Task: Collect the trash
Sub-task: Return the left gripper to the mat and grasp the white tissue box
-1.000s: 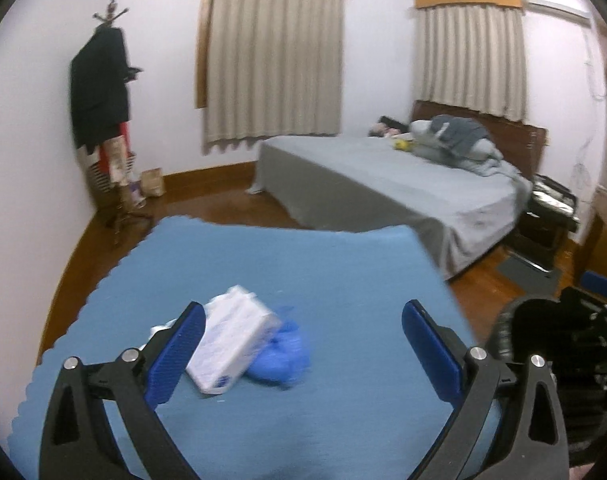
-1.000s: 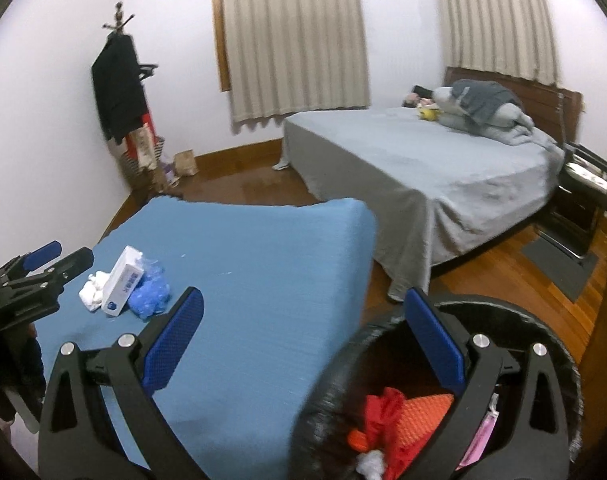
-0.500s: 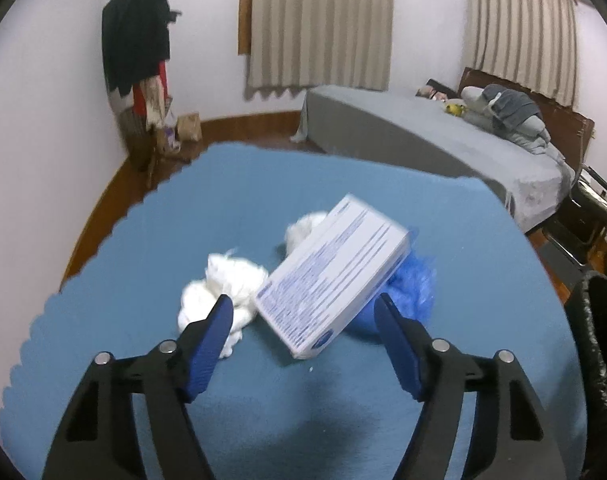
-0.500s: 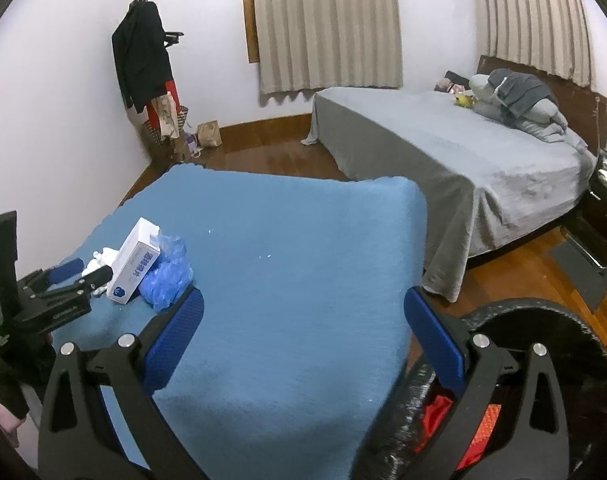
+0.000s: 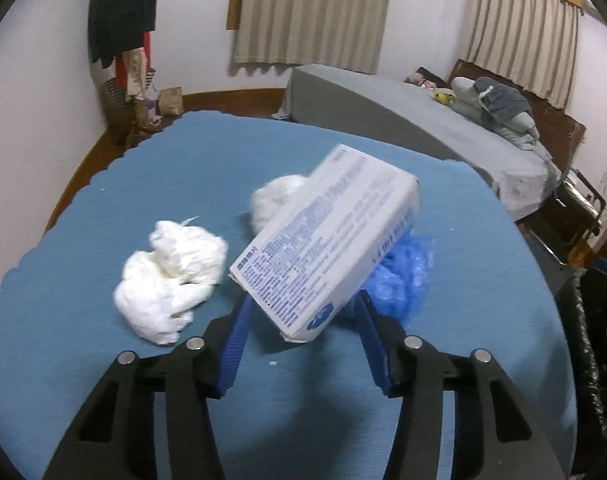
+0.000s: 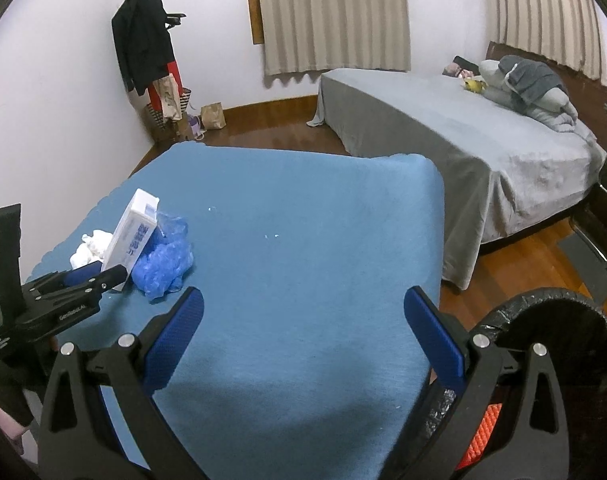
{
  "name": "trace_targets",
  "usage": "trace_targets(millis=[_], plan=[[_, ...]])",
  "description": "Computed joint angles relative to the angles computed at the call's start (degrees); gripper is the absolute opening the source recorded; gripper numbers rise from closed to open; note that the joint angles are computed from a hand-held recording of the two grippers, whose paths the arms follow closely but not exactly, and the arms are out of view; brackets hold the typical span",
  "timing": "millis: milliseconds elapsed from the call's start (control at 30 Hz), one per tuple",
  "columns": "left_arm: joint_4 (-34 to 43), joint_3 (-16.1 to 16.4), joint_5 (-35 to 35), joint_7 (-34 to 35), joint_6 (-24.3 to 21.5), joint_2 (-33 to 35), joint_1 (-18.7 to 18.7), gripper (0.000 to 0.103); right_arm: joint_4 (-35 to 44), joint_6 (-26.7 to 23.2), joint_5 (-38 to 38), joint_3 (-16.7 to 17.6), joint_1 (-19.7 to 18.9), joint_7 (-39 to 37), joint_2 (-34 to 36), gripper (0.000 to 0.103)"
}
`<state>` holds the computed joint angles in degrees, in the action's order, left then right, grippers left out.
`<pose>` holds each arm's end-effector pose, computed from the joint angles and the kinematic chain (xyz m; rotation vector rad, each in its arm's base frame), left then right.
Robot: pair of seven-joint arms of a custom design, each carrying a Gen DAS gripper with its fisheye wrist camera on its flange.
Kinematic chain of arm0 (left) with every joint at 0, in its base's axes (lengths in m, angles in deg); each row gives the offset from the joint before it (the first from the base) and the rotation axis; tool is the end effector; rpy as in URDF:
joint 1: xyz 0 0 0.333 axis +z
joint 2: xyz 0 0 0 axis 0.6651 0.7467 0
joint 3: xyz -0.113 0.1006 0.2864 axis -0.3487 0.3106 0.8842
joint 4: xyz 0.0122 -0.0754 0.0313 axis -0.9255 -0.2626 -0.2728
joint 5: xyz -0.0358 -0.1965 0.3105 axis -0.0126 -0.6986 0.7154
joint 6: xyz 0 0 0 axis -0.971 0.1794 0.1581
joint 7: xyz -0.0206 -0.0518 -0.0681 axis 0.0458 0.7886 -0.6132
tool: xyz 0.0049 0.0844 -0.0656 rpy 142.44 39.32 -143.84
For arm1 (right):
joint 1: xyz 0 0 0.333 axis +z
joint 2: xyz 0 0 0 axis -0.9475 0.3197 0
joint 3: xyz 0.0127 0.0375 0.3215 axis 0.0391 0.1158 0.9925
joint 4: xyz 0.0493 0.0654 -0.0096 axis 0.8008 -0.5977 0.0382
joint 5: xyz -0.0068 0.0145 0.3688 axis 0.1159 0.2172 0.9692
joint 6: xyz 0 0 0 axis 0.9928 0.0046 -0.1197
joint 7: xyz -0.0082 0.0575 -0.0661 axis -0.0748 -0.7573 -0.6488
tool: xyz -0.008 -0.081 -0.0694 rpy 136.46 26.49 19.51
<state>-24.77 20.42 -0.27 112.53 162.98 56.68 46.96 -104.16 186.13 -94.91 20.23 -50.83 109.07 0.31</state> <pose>0.7106 -0.0676 0.4430 -1.4239 2.2341 -1.0626 0.5508 0.2470 0.4863 -1.4567 1.9714 -0.8256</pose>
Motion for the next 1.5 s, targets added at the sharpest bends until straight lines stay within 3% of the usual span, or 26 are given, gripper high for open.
trace_targets(millis=[133,300,367,600,800,933,1067,1233,1400,1500], plan=[[-1.0,-2.6,-4.1,4.5,-3.0,-1.3,2.0,0.051,0.2,-0.2,-0.1,0.0,0.1,0.5,0.1,0.097],[-1.7,-1.1,-5.3,5.6,-2.1,-2.7,0.4,0.053,0.3,-0.1,-0.3,-0.1,0.0,0.6,0.2,0.097],[-0.9,-0.2,-4.5,4.2,-1.7,-2.3,-0.5,0.064,0.3,0.0,-0.3,-0.1,0.0,0.6,0.2,0.097],[3.9,0.4,-0.9,1.4,-0.8,1.3,-1.9,0.075,0.3,0.3,-0.7,-0.3,0.0,0.7,0.4,0.097],[10.9,0.7,4.0,-2.3,-4.3,6.2,-2.8,0.084,1.7,0.1,0.0,-0.4,0.2,-0.1,1.6,0.097],[13.1,0.9,6.4,-4.4,-6.3,8.0,-3.1,0.084,2.1,0.1,0.5,-0.6,0.4,-0.6,2.0,0.097],[11.1,-0.3,5.1,-4.5,-5.5,6.6,-1.9,0.075,2.3,0.2,1.2,-0.8,0.4,-1.2,2.1,0.097],[9.8,-0.8,3.7,-3.7,-5.7,5.7,-1.5,0.076,2.6,0.3,1.5,-1.0,0.5,-1.5,2.5,0.097],[13.3,0.1,5.2,-5.9,-8.6,7.8,-2.1,0.078,2.6,0.3,1.1,-1.1,0.7,-1.1,2.4,0.097],[14.7,-0.7,4.5,-5.5,-11.5,8.6,-1.1,0.071,2.5,0.4,0.9,-1.2,0.7,-0.8,2.4,0.097]])
